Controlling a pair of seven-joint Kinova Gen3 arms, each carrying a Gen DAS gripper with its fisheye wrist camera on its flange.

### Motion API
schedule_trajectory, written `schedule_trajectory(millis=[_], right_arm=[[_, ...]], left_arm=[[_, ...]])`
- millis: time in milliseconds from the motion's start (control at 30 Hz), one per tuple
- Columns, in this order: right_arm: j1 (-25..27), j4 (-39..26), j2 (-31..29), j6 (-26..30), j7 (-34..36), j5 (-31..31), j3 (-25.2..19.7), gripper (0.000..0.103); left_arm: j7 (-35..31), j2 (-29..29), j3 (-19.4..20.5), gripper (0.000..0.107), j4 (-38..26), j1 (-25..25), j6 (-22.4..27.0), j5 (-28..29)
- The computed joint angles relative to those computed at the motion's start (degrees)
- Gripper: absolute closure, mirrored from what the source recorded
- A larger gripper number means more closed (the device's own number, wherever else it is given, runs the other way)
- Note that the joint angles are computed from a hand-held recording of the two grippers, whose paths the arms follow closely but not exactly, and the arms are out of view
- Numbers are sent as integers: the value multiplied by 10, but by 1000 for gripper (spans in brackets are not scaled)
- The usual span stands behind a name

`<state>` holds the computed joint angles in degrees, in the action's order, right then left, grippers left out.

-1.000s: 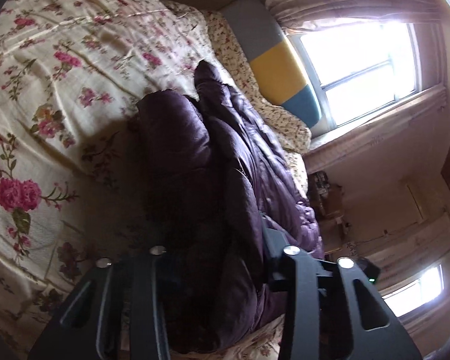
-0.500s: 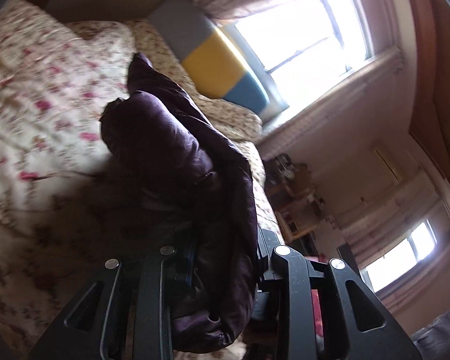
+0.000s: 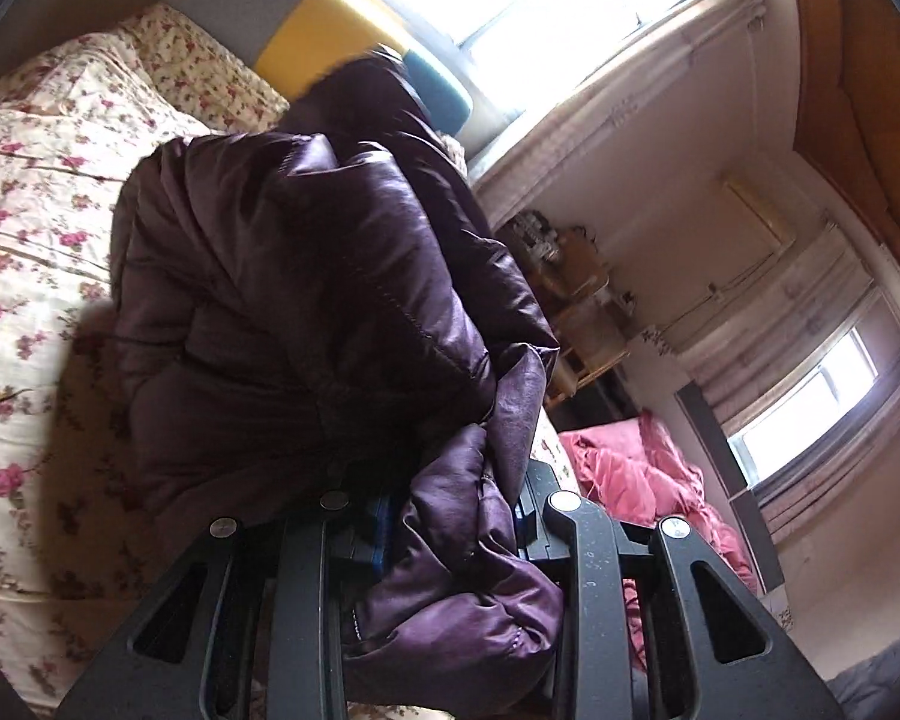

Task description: Fold large clothes

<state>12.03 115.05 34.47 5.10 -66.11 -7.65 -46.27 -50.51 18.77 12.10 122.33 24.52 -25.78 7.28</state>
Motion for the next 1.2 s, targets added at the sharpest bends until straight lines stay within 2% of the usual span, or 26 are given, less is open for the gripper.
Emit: schedule_trajectory(millis=[67, 133, 167, 200, 300, 367, 433, 500, 567, 633, 667, 733, 867, 1033, 1133, 1200], right_arm=[[35, 14, -20, -3, -1, -4, -11, 89], [51, 32, -51, -16, -10, -6, 4, 86], [60, 37, -61, -19, -16, -7, 11, 78], [66, 43, -68, -23, -21, -5, 17, 76], [67, 50, -91, -26, -41, 4, 56, 76], [59, 49, -99, -23, -55, 7, 92, 75], [52, 46, -105, -19, -69, 7, 123, 74], [59, 41, -104, -12, -76, 4, 136, 73], [64, 39, -105, -9, -81, 2, 157, 70], [64, 34, -104, -4, -83, 1, 175, 67], [61, 35, -107, -2, -84, 1, 184, 63], [37, 30, -108, 7, -92, 1, 223, 57], [7, 27, -111, 26, -93, 3, 277, 55], [-38, 1, -97, 53, -92, 6, 322, 55], [-53, -16, -87, 61, -83, 9, 333, 55], [-63, -16, -86, 61, -78, 11, 339, 54]], left_arm=[[-12, 9, -8, 79, -25, 11, 28, 15], [-39, 20, -32, 79, -55, 41, 62, 49], [-51, 24, -40, 79, -68, 49, 78, 61], [-67, 27, -56, 79, -83, 67, 99, 80], [-106, 42, -102, 75, -124, 116, 144, 128], [-113, 53, -107, 72, -139, 118, 156, 131], [-126, 66, -133, 71, -165, 140, 181, 145], [-125, 82, -150, 71, -188, 149, 200, 145], [-119, 97, -171, 61, -214, 169, 222, 144], [-108, 115, -220, 51, -243, 209, 252, 141], [-101, 124, -234, 50, -256, 220, 263, 135], [-90, 146, -240, 48, -289, 220, 291, 118], [-57, 185, -265, 47, -343, 242, 338, 86], [-5, 226, -322, 37, -389, 295, 383, 34], [9, 223, -325, 30, -391, 302, 385, 5], [7, 213, -297, 25, -380, 283, 368, -8]])
